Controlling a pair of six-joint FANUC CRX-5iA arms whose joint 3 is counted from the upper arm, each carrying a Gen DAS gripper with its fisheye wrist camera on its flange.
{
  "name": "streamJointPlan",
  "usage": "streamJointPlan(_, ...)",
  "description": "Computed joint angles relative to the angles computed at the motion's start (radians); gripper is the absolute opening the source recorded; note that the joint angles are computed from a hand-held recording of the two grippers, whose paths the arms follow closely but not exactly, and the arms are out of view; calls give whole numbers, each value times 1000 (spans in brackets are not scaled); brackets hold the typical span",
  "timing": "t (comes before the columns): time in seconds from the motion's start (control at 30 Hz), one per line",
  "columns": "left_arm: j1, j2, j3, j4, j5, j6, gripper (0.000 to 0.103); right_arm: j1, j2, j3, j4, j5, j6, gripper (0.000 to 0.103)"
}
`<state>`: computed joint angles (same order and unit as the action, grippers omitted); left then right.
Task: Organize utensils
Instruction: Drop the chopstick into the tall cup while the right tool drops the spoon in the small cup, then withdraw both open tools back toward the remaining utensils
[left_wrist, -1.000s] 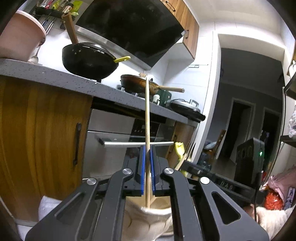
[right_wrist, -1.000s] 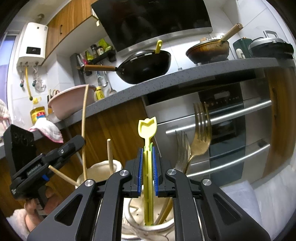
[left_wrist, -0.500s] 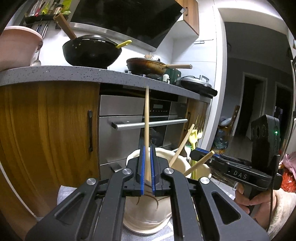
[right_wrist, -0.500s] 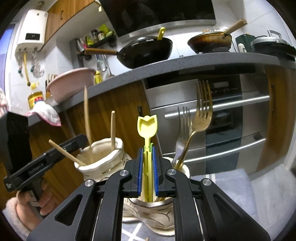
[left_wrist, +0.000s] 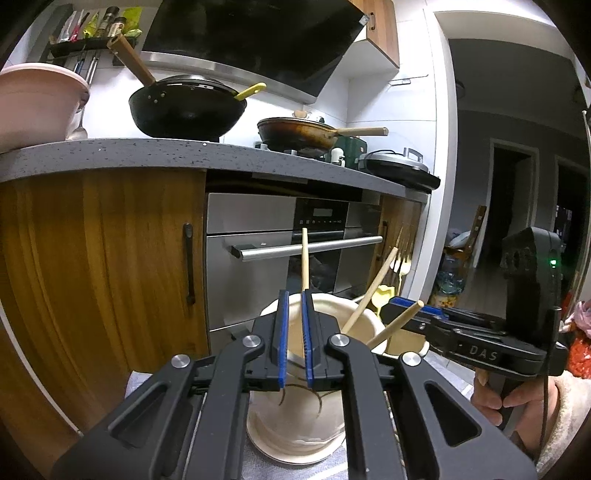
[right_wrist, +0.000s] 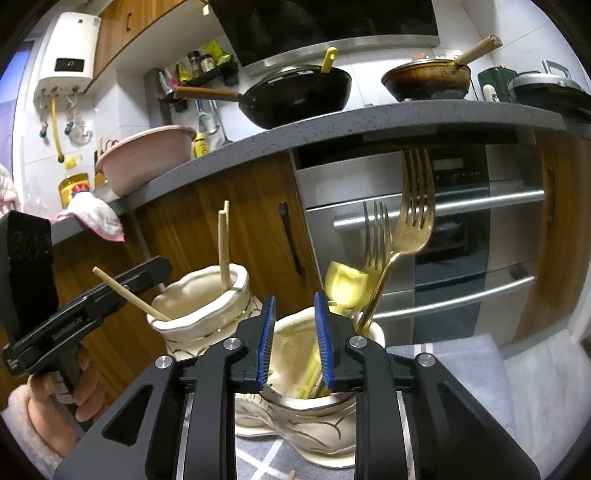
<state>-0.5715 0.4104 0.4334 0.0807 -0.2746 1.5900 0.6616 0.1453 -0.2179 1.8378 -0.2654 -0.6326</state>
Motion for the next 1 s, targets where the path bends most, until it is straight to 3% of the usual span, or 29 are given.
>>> streamJointPlan(0.07, -7, -4, 27, -114, -27, 108, 27, 13, -7, -3, -22, -19, 27, 30)
streamJointPlan(0.2, -18, -19, 44, -242, -56, 229, 38, 55, -27, -14, -91, -89, 104, 39)
streamJointPlan(0.27, -28, -27, 57, -322, -82, 305, 53, 69, -47, -32, -91, -118, 103, 50)
streamJointPlan(0.57, -107, -90, 60, -658, -195, 610, 92, 108, -145, -140, -29, -207, 27, 86)
streamJointPlan(0.8, -156, -114, 46, -735, -271, 673, 97, 177, -183, -195, -114, -317, 81, 95)
streamJointPlan(1.0, -179, -126, 31, -702, -333, 658, 97, 234, -213, -232, -230, -389, 138, 96)
